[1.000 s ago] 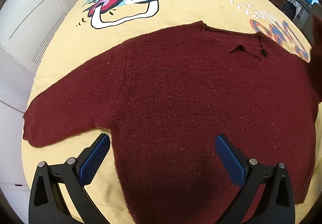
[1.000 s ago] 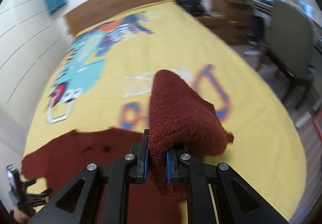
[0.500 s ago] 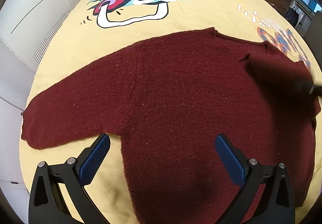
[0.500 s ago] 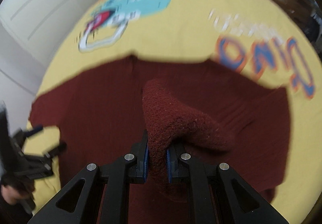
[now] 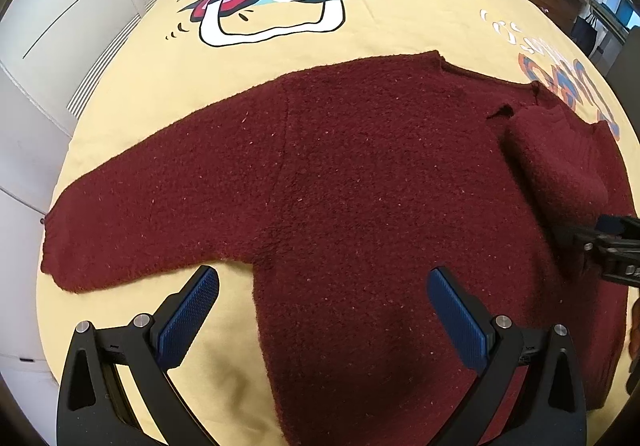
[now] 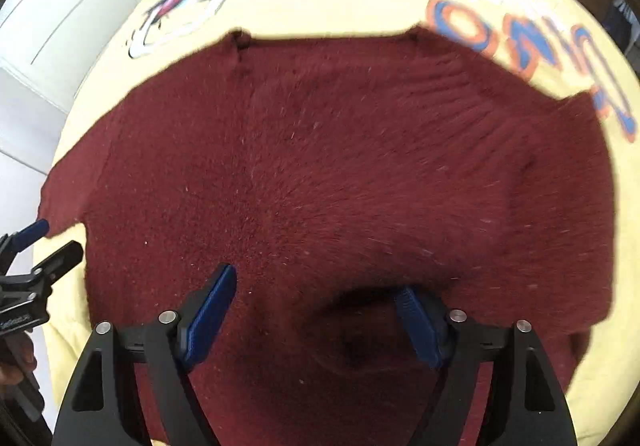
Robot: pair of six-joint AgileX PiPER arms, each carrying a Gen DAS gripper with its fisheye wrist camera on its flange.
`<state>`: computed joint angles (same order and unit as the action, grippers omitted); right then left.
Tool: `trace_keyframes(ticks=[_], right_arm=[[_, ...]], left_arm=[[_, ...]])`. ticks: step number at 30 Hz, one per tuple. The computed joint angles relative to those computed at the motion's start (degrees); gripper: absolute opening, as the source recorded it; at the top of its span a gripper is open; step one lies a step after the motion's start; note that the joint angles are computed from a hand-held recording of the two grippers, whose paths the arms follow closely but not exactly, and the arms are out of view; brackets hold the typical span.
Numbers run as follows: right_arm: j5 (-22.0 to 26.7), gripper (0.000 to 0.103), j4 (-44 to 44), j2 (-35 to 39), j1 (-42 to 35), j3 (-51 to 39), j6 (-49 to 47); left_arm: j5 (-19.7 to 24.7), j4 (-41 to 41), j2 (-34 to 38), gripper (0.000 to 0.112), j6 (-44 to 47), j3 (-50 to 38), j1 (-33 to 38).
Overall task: Fold small clothes
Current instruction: 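Lift the sleeve with the right tool and lay it across the sweater body, then grasp the other sleeve cuff with the left tool and lift it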
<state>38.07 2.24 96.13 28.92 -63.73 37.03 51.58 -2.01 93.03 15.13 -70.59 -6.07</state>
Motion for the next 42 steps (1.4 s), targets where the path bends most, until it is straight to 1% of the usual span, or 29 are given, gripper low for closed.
trace_keyframes(ticks=[2,6,7,8,11,12,16,19,22,27,30,34,36,38,40,41,42], right_arm=[[2.03,0.08,-3.64,-2.68,0.27,1.01,2.11],[4.32,0.085,-9.36,-8.72,0.28,5.23,5.33],[4.62,0.087,-11.27,-11.39,-0.01,7.95,6.62],[4.25,0.089,-12.35,-12.91,-0.29,10.02,7.57],[3.15,0.098,-13.75,-17.2,-2.95,16.22,9.17],[2.57,0.101,-13.47,-18.8,-4.69,18.99,9.39],[1.0,0.101,-11.44,-22.17,-9.89,24.86,8.3],[0.59,0.101,-9.61,-25.9,-13.64,28.91,5.53],[-0.08,0.101,-7.8,-27.7,-16.8,31.35,2.1],[-1.26,0.101,-4.42,-28.72,-20.68,33.36,-3.47],[-1.78,0.101,-2.16,-29.8,-23.22,34.91,-6.6],[-1.85,0.101,0.25,-30.86,-26.1,36.48,-10.23],[-1.7,0.101,0.75,-31.03,-26.8,36.63,-11.03],[-1.76,0.101,1.87,-31.56,-27.89,37.23,-12.48],[-1.89,0.101,2.36,-31.77,-28.47,37.73,-13.04],[-1.92,0.101,2.5,-31.79,-28.66,37.86,-13.24],[-2.19,0.101,2.61,-31.44,-28.72,37.91,-13.3]], left_arm=[[0.22,0.12,-0.39,0.102,-0.21,-0.1,-0.61],[0.19,-0.35,-1.18,0.102,0.1,0.12,-1.87],[0.21,-0.43,-1.44,0.102,0.05,0.23,-2.49],[0.17,-0.5,-1.41,0.102,-0.03,0.18,-3.03],[0.3,-1.27,-0.82,0.102,0.29,-0.12,-5.25],[0.3,-1.29,-0.47,0.102,0.17,-0.35,-6.09],[0.3,-0.52,0.66,0.102,-2.36,-1.81,-12.47],[0.75,-1.26,1.9,0.102,-3.15,-4.09,-17.4],[0.19,-0.62,4.24,0.102,-4.56,-6.88,-23.68],[0.39,4.06,8.77,0.102,-8.41,-10.89,-32.12],[0.91,8.34,12.62,0.102,-11.58,-13.84,-36.87],[1.8,10.77,17.62,0.102,-12.06,-17.54,-39.31],[3.73,12.0,21.74,0.102,-13.26,-21.5,-40.3],[5.32,10.85,24.32,0.093,-12.92,-24.41,-40.28],[7.18,10.63,26.5,0.071,-12.97,-27.16,-40.22],[8.26,10.24,27.7,0.065,-12.51,-28.74,-39.96],[9.08,10.39,28.43,0.057,-12.49,-29.71,-39.87]])
